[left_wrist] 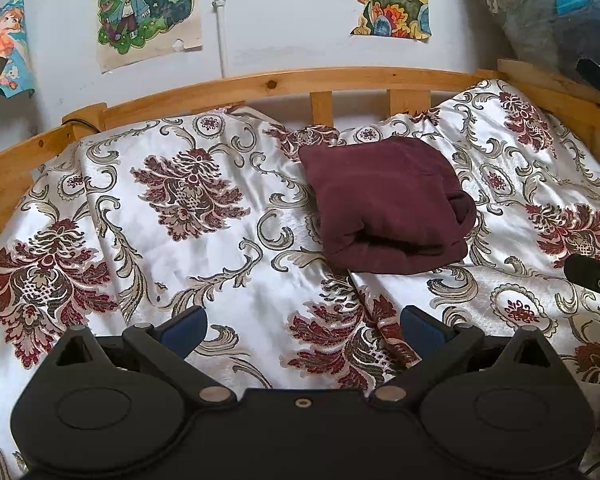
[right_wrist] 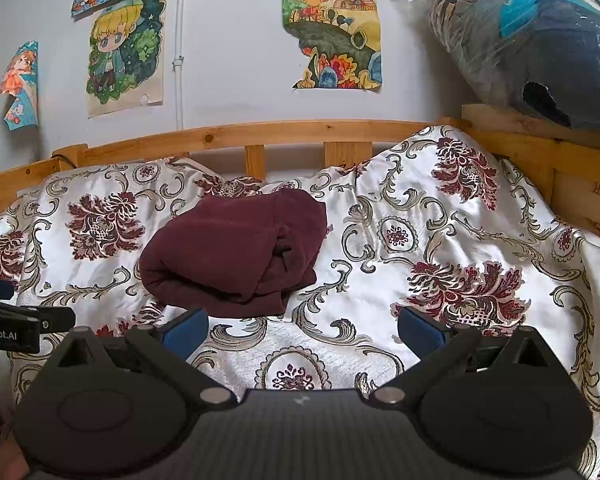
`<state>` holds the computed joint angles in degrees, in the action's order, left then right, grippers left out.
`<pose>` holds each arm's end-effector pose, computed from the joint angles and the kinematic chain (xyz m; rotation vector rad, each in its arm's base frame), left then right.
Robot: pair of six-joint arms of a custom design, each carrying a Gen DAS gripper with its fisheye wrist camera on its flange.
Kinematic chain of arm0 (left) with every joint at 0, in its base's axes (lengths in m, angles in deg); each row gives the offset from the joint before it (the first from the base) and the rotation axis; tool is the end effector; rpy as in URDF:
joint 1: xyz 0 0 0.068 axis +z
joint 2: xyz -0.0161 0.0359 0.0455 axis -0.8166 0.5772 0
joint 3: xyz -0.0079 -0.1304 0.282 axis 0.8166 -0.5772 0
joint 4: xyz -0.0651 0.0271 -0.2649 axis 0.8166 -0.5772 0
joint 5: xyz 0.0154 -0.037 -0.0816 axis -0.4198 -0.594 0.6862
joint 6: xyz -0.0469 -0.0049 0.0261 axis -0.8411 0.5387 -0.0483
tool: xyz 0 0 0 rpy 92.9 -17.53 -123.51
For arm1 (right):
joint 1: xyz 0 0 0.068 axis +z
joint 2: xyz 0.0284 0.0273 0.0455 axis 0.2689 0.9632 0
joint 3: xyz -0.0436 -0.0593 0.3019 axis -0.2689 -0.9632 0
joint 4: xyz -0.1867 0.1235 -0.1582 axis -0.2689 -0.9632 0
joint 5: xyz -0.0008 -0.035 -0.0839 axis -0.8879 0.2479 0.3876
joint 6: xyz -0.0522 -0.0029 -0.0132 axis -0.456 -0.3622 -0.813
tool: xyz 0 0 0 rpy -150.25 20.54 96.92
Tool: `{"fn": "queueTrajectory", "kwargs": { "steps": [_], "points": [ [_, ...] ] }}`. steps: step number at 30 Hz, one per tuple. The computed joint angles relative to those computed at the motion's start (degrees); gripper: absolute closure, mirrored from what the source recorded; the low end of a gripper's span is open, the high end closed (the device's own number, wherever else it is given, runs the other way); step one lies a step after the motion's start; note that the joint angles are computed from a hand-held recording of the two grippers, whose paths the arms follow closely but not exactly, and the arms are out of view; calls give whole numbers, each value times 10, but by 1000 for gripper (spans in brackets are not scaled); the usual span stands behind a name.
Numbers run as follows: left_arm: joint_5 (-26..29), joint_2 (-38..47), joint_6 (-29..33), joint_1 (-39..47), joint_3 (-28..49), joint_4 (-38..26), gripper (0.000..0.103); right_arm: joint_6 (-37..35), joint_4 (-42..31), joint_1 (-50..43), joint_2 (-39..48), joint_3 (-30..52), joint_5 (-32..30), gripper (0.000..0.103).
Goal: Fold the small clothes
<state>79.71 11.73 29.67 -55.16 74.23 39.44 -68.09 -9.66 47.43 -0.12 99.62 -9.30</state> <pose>0.2898 0.0019 0.2192 0.0110 2.1187 0.1553 0.2479 0.1402 0.1905 -0.1454 1.9434 0.1681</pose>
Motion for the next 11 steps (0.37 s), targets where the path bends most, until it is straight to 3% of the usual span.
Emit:
{"fn": "queueTrajectory", "kwargs": {
  "steps": [7, 11],
  "points": [
    [1, -2, 7, -4, -3, 4, 1, 5, -17, -3, 2, 8, -3, 0],
    [-2, -1, 6, -6, 0, -2, 1, 24, -64, -5, 8, 24, 6, 0]
  ]
}}
